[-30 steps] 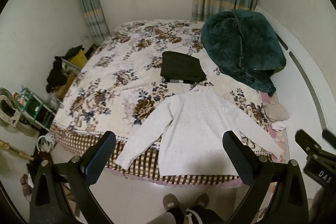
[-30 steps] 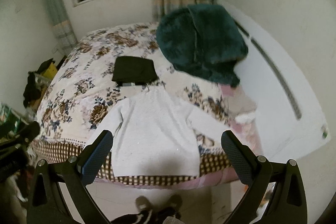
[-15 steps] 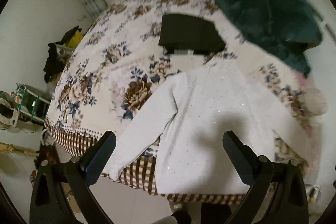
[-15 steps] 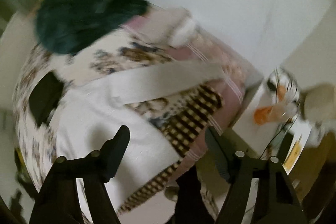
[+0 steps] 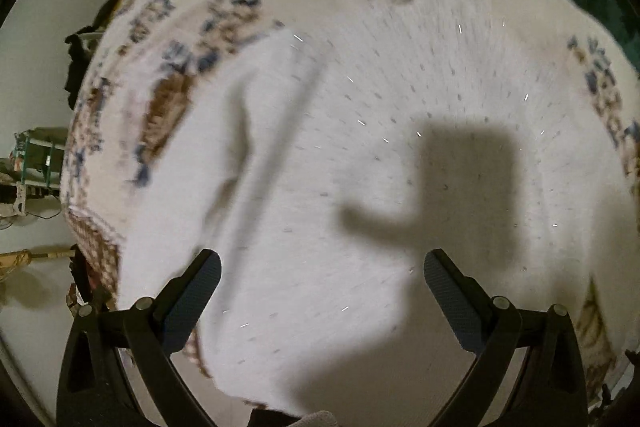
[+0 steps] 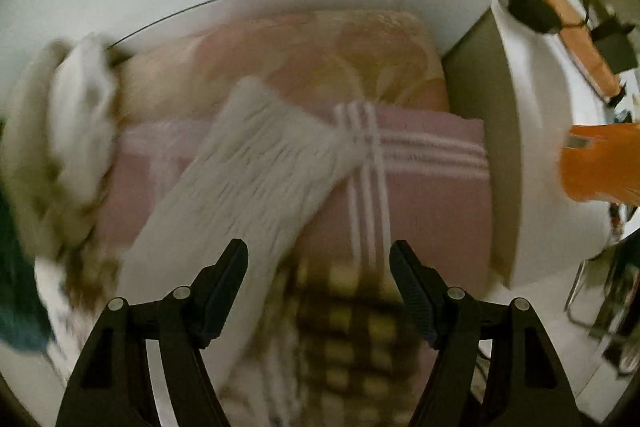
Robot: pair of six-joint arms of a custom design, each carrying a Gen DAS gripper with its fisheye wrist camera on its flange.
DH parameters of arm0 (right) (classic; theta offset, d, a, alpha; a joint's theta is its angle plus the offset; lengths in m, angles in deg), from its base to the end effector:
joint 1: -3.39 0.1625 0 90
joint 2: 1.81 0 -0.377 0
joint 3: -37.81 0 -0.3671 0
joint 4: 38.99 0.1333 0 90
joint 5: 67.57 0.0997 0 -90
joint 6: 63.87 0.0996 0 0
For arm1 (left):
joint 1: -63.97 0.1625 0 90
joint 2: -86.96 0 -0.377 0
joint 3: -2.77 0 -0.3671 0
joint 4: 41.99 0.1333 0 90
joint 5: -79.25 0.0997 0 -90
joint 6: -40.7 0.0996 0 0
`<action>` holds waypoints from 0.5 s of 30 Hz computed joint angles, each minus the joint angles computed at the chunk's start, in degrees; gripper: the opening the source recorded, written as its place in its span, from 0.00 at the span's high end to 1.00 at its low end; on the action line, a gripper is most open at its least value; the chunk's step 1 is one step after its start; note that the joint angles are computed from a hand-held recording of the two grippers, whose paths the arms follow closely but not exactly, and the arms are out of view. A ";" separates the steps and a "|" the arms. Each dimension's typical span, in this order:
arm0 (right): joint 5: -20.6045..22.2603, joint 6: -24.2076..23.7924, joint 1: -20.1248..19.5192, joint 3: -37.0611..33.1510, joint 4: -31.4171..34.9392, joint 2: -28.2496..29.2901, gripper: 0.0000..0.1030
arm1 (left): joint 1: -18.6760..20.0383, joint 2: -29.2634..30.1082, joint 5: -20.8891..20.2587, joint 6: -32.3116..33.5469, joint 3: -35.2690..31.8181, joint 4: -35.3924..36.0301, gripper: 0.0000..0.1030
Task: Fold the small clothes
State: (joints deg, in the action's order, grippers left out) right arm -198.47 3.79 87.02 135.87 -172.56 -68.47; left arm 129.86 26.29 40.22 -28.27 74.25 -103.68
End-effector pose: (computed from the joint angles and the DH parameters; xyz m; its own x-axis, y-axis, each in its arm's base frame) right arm 0.0038 -0.5800 0.2648 -0.1794 0.9826 0.0483 0.7219 0.1648 -0.6721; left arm -0.0459 -0.6182 0.3108 -0.4302 -0.4081 -0.8052 -0.2359 0.9118 -0.3361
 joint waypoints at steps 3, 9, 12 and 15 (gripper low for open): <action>-2.37 -3.49 -1.85 1.99 -9.87 1.86 0.42 | 1.98 2.47 -0.20 3.50 0.89 -4.34 0.00; -13.76 -14.05 2.20 -2.30 -14.20 7.59 0.91 | 4.02 3.81 0.84 9.50 2.55 -10.92 0.00; -18.41 -21.74 7.02 -7.57 -13.04 12.10 0.91 | 4.87 2.77 1.19 11.00 3.49 -13.56 0.00; -19.84 -31.92 12.97 -13.72 -14.26 18.16 0.91 | 5.66 0.84 2.10 11.10 4.26 -14.41 0.00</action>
State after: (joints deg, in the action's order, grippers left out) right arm -218.32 -28.14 99.98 122.15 -186.82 -50.32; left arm 135.52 27.13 42.32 -17.17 78.50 -118.09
